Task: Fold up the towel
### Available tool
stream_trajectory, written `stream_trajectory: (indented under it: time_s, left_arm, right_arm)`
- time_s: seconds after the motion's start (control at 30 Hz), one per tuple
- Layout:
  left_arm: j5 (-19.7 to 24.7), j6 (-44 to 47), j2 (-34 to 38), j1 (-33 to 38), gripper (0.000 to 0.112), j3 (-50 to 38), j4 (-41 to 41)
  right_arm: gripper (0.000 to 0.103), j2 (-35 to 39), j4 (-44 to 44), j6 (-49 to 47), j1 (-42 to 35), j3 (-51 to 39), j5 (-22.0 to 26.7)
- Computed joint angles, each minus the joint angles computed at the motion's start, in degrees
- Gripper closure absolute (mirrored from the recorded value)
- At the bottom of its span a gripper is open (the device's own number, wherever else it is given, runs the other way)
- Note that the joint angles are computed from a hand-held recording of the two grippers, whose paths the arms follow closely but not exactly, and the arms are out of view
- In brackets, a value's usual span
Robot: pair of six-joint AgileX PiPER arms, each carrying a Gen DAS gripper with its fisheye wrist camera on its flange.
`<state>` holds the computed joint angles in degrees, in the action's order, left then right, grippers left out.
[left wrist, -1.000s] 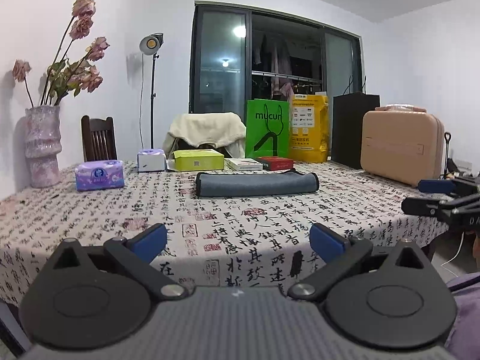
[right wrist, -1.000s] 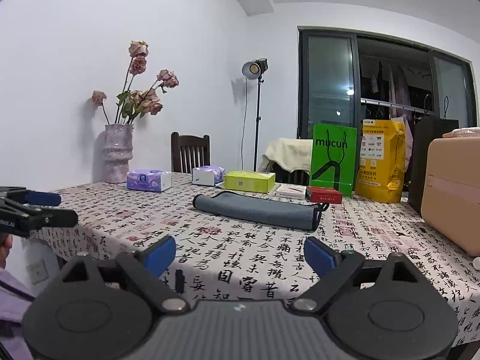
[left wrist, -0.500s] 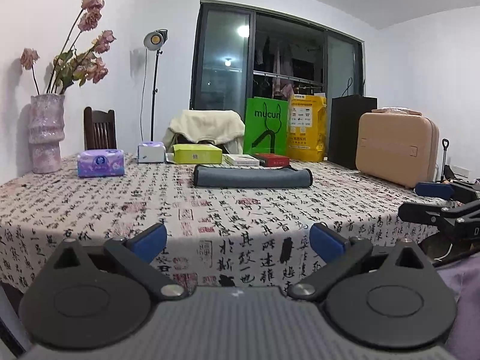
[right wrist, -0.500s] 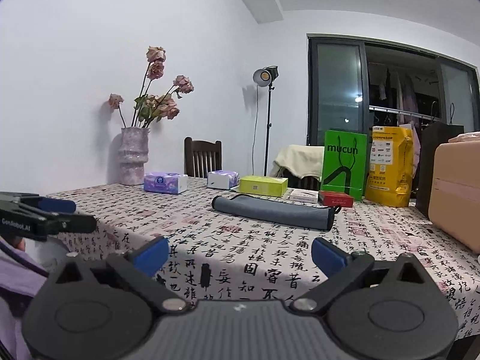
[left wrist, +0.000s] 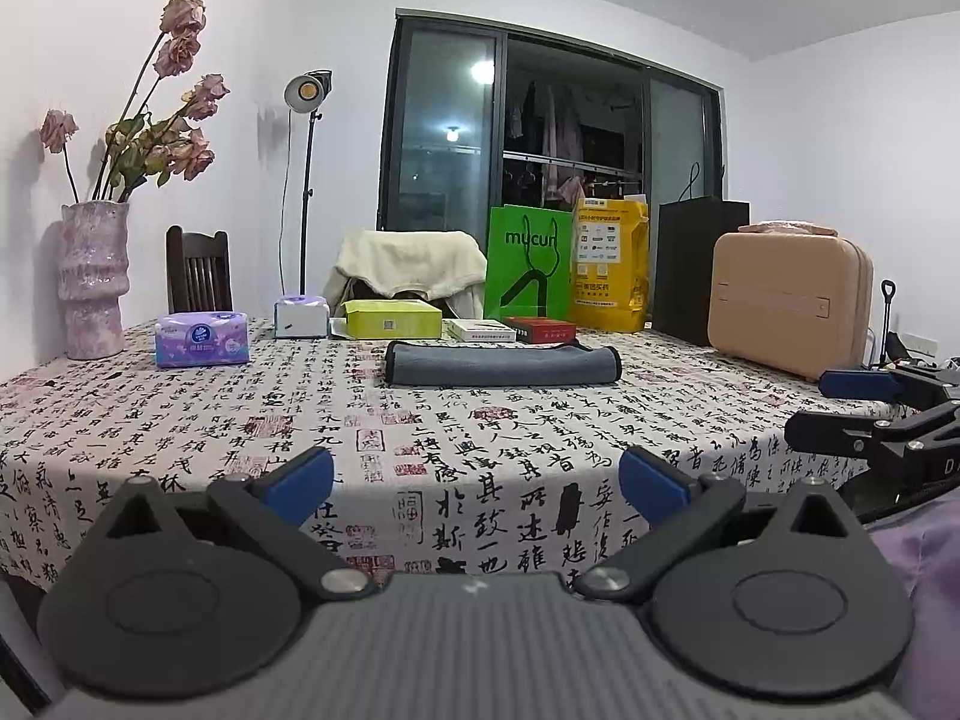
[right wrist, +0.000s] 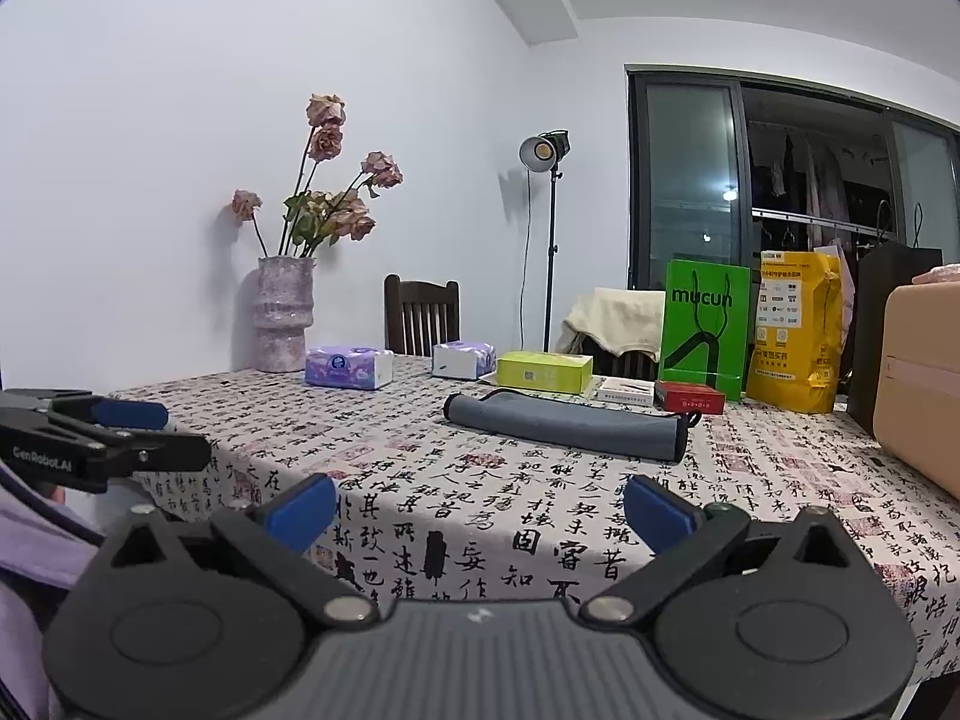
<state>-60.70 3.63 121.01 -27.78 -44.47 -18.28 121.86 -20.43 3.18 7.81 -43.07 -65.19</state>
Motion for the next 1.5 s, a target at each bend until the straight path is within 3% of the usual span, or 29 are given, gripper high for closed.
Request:
stream_trajectory:
  time_s: [1.5]
  left_arm:
    - [0.9, -0.2, -0.2, 0.5, 0.009, 0.1, 1.8]
  right_arm:
    - [0.0, 0.6, 1.0, 2.0, 0.8, -1.0, 1.6]
